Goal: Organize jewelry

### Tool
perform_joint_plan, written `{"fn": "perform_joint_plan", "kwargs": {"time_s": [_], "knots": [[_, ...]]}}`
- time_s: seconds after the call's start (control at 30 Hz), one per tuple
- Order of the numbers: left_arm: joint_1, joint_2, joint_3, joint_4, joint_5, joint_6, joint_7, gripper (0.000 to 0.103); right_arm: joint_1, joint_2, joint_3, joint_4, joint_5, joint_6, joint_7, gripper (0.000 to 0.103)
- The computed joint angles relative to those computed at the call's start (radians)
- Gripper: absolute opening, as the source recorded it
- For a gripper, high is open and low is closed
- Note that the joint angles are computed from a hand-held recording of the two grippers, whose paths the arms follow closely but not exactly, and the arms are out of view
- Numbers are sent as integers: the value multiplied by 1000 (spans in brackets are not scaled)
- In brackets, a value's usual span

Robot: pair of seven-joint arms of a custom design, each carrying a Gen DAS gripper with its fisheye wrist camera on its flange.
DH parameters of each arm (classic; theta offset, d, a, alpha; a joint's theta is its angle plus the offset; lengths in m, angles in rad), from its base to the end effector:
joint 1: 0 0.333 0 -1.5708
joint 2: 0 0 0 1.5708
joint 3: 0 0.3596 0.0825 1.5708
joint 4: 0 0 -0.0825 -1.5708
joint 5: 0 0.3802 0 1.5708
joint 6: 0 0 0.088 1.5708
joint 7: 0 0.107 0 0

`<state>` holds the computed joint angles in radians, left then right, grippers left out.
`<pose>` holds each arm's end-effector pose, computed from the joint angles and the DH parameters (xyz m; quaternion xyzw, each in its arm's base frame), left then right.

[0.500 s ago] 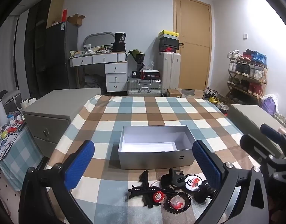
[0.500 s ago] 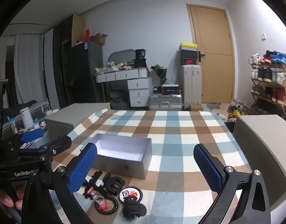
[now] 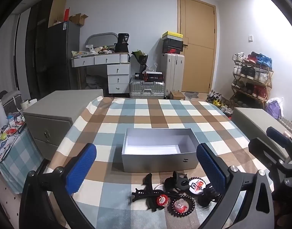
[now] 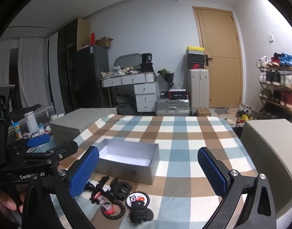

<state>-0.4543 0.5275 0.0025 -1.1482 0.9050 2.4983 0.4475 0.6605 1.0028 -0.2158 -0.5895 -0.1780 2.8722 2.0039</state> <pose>0.6967 -0.3443 0.6338 -0.6482 0.5529 -0.3603 0.3799 0.7021 0.4901 0.5870 -0.6578 0.4438 -0.3093 0.5241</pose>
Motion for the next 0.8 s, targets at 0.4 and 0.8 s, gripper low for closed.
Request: {"fn": "perform_joint_plan", "kwargs": {"time_s": [0.4, 0.8], "knots": [[8, 3, -5, -2, -15, 7, 10, 102, 9, -27, -23, -53, -14, 19, 37, 103], [14, -14, -8, -43, -24, 29, -12, 102, 14, -51, -25, -96, -14, 41, 35, 103]]}}
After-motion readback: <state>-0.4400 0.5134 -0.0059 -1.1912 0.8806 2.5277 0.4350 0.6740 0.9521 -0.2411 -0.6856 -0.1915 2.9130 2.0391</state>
